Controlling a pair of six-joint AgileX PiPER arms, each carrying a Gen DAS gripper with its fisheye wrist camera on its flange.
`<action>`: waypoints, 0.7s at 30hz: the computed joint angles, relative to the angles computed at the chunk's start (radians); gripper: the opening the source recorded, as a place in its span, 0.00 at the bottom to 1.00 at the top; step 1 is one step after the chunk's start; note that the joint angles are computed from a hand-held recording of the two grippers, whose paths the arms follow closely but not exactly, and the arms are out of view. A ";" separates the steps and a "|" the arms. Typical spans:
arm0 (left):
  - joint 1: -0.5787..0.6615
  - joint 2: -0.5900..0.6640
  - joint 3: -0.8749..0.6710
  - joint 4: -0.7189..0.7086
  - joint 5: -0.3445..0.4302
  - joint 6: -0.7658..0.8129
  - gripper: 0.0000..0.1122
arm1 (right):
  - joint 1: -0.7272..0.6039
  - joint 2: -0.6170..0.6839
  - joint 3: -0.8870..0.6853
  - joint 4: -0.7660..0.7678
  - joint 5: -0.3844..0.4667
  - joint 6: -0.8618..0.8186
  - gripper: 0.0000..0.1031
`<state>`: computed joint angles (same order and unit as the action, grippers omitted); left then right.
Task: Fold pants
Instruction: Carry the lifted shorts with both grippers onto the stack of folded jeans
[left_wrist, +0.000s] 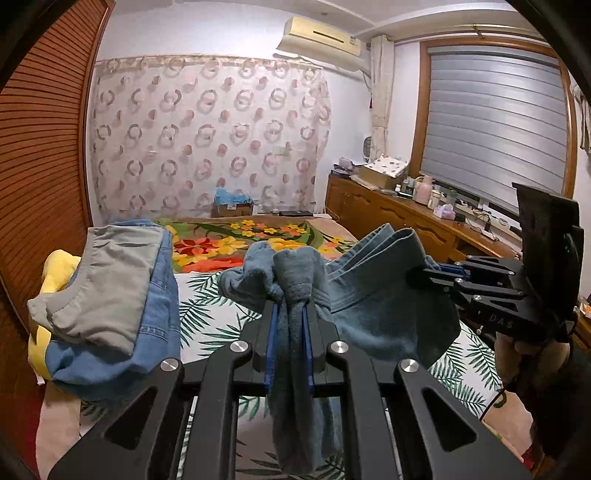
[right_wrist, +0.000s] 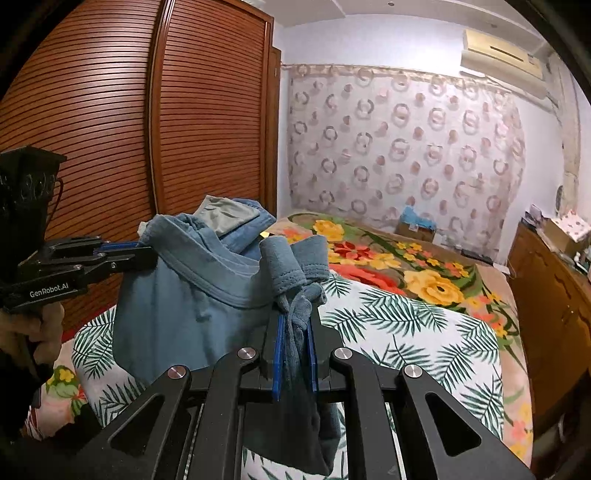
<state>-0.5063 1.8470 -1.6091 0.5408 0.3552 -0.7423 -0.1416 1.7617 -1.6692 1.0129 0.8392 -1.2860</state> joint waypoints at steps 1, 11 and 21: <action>0.006 0.005 -0.011 -0.017 0.003 0.017 0.12 | 0.003 0.012 -0.020 -0.007 0.003 0.010 0.10; 0.072 0.072 -0.141 -0.176 0.032 0.197 0.12 | 0.056 0.188 -0.351 -0.138 0.066 0.175 0.10; 0.141 0.129 -0.234 -0.302 0.050 0.332 0.12 | 0.110 0.406 -0.737 -0.258 0.158 0.343 0.10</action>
